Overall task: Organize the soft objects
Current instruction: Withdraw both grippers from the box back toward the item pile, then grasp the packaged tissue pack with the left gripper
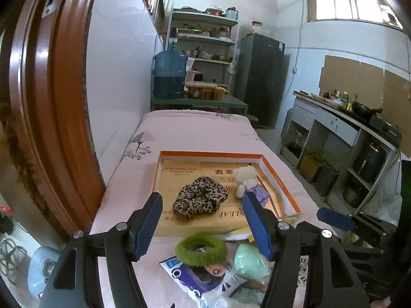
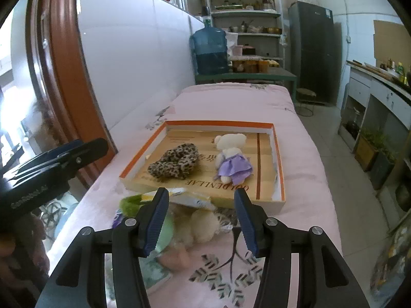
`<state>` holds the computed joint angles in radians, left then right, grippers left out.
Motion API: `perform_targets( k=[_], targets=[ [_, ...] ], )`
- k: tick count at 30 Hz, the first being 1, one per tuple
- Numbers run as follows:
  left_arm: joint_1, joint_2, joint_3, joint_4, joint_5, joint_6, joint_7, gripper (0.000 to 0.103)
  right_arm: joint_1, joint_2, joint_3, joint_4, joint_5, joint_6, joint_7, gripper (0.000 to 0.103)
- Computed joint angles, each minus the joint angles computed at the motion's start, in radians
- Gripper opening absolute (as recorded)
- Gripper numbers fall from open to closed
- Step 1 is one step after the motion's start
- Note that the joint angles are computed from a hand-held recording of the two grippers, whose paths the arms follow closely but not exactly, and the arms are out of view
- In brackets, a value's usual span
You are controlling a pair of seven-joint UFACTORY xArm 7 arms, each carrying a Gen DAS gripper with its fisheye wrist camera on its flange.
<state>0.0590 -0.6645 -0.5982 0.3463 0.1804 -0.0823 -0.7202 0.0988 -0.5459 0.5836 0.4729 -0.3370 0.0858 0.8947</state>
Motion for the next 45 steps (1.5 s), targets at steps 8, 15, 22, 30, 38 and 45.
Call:
perform_targets(
  k=[8, 15, 22, 30, 38, 45],
  targets=[
    [-0.112, -0.063, 0.068, -0.063, -0.017, 0.015, 0.003, 0.065, 0.099, -0.054, -0.021, -0.042, 0.041, 0.020, 0.016, 0.055],
    [-0.153, -0.161, 0.060, -0.127, -0.016, 0.041, -0.032, 0.065, 0.135, -0.092, -0.011, -0.075, 0.057, 0.027, 0.048, 0.055],
    [-0.184, -0.237, 0.045, -0.188, -0.006, 0.058, -0.086, 0.065, 0.136, -0.128, 0.023, -0.090, 0.043, 0.053, 0.085, 0.055],
    [-0.233, -0.278, 0.073, -0.264, -0.003, 0.015, -0.128, 0.065, 0.154, -0.149, 0.036, -0.120, 0.039, 0.057, 0.126, 0.055],
    [-0.285, -0.281, 0.117, -0.313, -0.005, -0.025, -0.123, 0.065, 0.166, -0.149, 0.042, -0.139, 0.033, 0.067, 0.159, 0.055],
    [-0.343, -0.265, 0.134, -0.350, -0.010, -0.069, -0.107, 0.065, 0.167, -0.137, 0.036, -0.150, 0.024, 0.061, 0.174, 0.055]
  ],
)
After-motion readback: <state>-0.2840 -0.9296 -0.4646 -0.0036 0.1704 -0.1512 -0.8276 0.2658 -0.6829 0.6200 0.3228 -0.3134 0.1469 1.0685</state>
